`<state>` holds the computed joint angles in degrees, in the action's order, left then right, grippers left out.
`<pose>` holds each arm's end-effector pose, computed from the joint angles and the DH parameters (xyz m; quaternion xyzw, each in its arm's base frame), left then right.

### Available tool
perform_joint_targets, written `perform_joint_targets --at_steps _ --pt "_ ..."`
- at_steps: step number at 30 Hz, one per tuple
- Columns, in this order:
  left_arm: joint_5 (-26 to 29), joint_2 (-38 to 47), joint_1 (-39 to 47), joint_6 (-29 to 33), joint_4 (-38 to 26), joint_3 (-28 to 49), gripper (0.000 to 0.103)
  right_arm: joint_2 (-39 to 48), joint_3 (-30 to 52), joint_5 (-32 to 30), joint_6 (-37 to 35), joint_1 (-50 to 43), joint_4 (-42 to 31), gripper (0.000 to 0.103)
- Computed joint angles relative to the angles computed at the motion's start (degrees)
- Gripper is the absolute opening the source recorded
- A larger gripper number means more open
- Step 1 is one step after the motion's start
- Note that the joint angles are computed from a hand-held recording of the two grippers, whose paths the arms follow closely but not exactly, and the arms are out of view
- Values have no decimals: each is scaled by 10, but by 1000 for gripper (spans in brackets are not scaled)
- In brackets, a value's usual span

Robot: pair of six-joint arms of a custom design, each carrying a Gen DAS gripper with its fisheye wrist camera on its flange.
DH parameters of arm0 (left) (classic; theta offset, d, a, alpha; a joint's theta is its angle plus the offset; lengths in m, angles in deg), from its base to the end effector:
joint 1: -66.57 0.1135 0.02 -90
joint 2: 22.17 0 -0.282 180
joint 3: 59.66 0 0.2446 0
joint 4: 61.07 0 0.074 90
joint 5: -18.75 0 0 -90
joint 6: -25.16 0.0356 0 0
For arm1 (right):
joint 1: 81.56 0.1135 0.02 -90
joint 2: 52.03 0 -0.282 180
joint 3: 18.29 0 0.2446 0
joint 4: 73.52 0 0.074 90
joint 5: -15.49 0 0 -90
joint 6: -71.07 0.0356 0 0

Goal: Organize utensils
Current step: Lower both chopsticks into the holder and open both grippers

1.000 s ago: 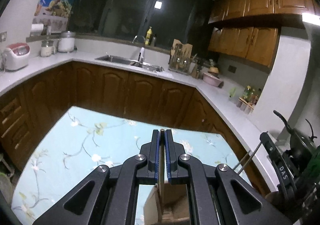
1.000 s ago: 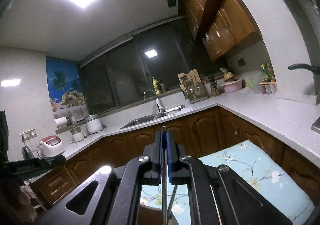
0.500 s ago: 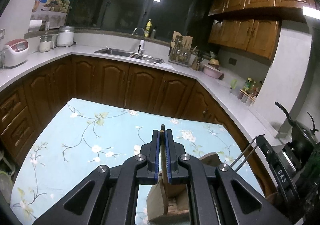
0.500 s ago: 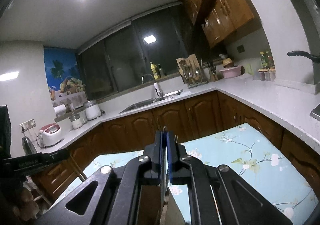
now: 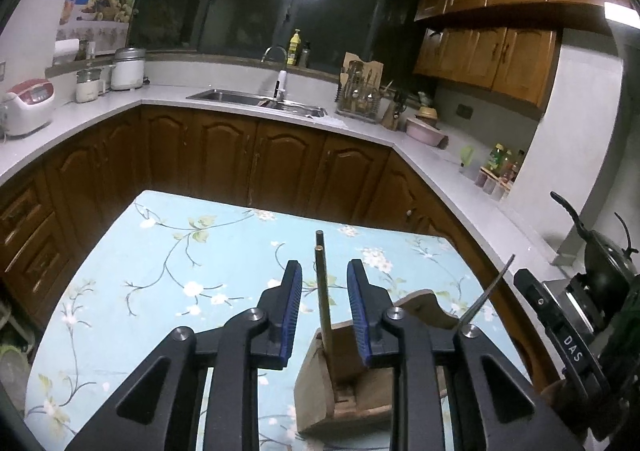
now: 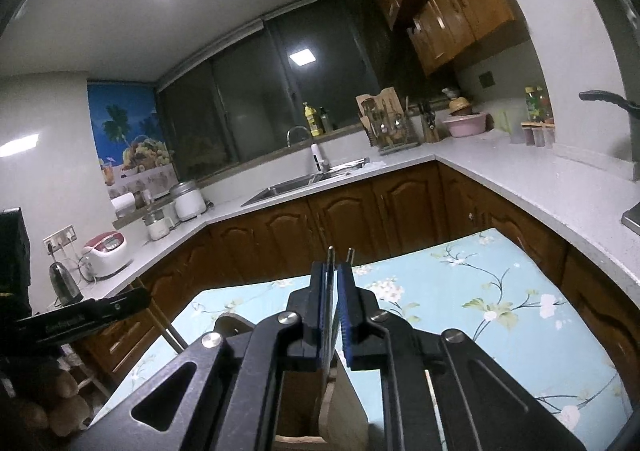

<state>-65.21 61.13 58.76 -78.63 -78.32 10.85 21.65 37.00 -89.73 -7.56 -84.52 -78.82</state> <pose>0.3169 -0.0472 0.2847 -0.0188 0.8652 -0.1383 0.4816 0.2722 -0.0047 0.2634 0.0316 0.8324 0.1503 0.5325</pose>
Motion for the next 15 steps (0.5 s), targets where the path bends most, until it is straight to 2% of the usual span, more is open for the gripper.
perform_joint_targets --at_steps 4,7,9,11,13,14,15 --pt "-7 -7 -4 4 2 -7 26 -5 6 -1 3 -3 -18 10" --pt "-5 -16 -2 0 0 -14 35 -6 6 -5 3 -4 -18 11" --pt "-3 -24 1 -2 -3 -18 45 -9 5 -8 3 -4 -24 15" --pt "0 -37 5 -3 -10 -25 52 -16 8 -8 6 -4 -38 26" --pt "2 -55 10 -3 -24 -33 69 -24 12 -8 7 -3 -56 29" --pt "1 -62 14 -4 -34 -35 82 -28 15 -9 7 -4 -68 33" --pt "2 -71 18 -6 -41 -40 84 -33 16 -13 8 -4 -76 36"
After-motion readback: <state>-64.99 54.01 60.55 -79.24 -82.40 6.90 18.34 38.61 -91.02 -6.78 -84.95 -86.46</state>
